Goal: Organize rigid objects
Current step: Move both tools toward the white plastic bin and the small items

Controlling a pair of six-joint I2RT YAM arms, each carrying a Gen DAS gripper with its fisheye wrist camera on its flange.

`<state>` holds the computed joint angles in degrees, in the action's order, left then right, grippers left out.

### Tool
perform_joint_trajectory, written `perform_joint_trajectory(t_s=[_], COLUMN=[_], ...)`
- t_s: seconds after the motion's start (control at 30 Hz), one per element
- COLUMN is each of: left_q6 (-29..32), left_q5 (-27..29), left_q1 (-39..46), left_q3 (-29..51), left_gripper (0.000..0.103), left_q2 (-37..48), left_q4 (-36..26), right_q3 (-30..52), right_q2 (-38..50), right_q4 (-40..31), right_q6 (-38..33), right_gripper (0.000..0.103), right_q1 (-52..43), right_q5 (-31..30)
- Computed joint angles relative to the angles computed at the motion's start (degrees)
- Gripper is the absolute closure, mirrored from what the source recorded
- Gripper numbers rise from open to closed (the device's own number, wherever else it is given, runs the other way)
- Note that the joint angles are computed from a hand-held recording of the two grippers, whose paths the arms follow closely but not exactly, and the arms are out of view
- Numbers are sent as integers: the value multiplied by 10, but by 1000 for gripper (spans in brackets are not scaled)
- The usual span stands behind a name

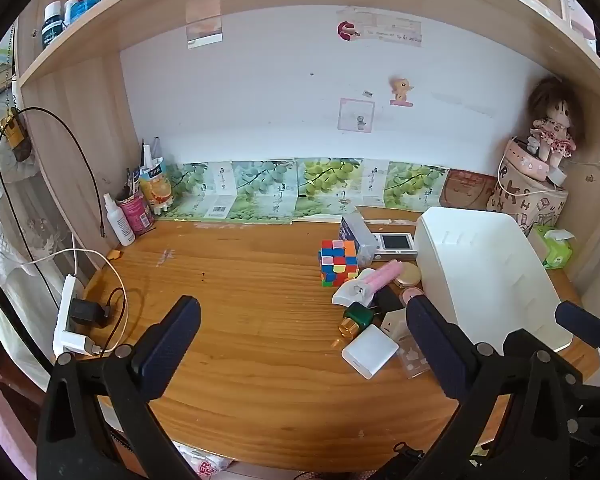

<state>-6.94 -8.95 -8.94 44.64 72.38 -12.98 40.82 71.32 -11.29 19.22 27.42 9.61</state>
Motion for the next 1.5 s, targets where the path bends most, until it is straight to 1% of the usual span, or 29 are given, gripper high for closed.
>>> perform_joint_trajectory(t_s=[0.17, 0.2, 0.27, 0.33, 0.4, 0.47, 0.6, 0.9, 1.13, 1.27, 1.5], left_q6=[5, 5, 5, 1, -2, -1, -4, -12, -12, -2, 30], left_q5=[26, 27, 30, 17, 19, 25, 23, 2, -19, -4, 53], left_q1=[4, 0, -10, -28, -35, -34, -44, -66, -81, -78, -59], left_q3=[1, 15, 19, 19, 27, 29, 32, 34, 45, 51, 47], left_gripper=[1, 1, 1, 1, 1, 1, 1, 1, 1, 1, 1], left_q2=[5, 14, 14, 13, 18, 28, 35, 44, 59, 68, 70], left_q4=[0, -7, -10, -12, -17, -13, -10, -7, -19, -22, -20], right_q3=[14, 13, 5, 2, -8, -5, -10, -1, 3, 4, 6], right_q2=[18, 14, -11, -12, -20, -11, -14, -12, -4, -1, -2], right_q4=[-10, -15, -33, -34, -32, -33, -33, -45, -51, -63, -95], right_q6=[10, 10, -1, -3, -5, 4, -4, -15, -19, 2, 59], right_gripper=[21, 21, 21, 21, 21, 21, 21, 21, 21, 21, 21], right_q1=[14, 10, -17, -27, -35, -29, -47, -71, -93, -81, -52], right_q5=[24, 22, 9, 4, 2, 15, 10, -1, -14, 14, 70])
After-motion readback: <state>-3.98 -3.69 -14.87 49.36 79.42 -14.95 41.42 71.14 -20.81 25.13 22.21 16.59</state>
